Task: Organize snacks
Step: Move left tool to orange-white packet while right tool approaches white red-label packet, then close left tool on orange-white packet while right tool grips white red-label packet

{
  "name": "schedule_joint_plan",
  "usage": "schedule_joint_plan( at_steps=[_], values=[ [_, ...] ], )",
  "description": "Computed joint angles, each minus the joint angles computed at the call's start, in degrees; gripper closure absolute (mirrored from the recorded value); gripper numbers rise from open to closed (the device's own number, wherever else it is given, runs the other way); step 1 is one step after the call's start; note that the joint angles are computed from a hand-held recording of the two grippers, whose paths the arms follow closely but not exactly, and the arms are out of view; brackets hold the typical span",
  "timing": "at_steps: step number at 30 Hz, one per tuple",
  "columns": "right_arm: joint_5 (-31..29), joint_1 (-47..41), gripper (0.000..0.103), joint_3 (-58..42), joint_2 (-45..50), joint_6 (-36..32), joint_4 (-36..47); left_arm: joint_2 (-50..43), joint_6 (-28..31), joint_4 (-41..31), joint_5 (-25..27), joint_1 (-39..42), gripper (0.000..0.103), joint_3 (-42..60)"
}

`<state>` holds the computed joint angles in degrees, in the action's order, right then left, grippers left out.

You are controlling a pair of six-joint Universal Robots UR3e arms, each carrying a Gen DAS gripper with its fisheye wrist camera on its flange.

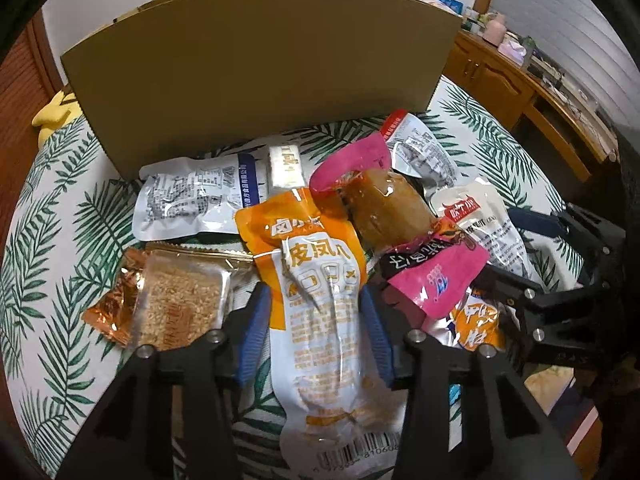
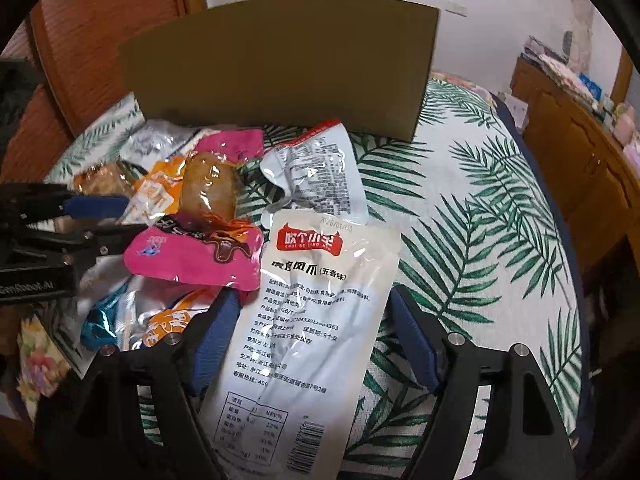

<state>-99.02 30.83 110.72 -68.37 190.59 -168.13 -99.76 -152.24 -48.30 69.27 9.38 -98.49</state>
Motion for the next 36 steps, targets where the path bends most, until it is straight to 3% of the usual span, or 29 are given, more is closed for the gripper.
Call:
schedule_joint_plan(
  at_steps=[4, 13, 15, 18, 20, 23, 29, 36],
  values=[
    [1.2, -0.7, 0.024, -0.1, 0.1, -1.0, 0.0, 1.7, 0.2, 0.0, -0.2, -0.4, 0.085, -0.5],
    [3.1, -1.7, 0.041, 0.6, -1.1, -3.2, 0.6, 4.9, 2.6, -3.7, -6.0, 5.3, 0.1, -2.3],
    [3.6, -2.1, 0.043, 1.6, -1.8, -3.4, 0.1, 5.1, 3.1, -4.9, -6.0, 5.7, 0.099, -1.8],
    [4.1, -2.4, 0.045, 2.8, -2.5, -3.3, -0.8, 4.5, 3.5, -6.1, -5.2, 5.6, 0.089, -0.7],
    [4.1, -2.5, 0.045, 3.6, -3.1, -3.1, -1.5, 3.9, 3.0, -5.6, -4.0, 5.2, 0.076, -0.1],
    [3.1, -1.9, 0.046, 4.1, -3.7, -2.9, -2.2, 2.4, 3.4, -7.5, -4.1, 5.2, 0.071, 2.1],
    [2.8, -2.0, 0.046, 4.9, -3.7, -3.0, -3.4, -0.2, 3.8, -15.3, -5.9, 6.3, 0.069, 8.1],
    [4.2, -3.1, 0.046, 6.7, -3.9, -3.6, -5.7, -0.8, 6.0, -17.8, -5.6, 4.7, 0.063, 9.3]
  ],
)
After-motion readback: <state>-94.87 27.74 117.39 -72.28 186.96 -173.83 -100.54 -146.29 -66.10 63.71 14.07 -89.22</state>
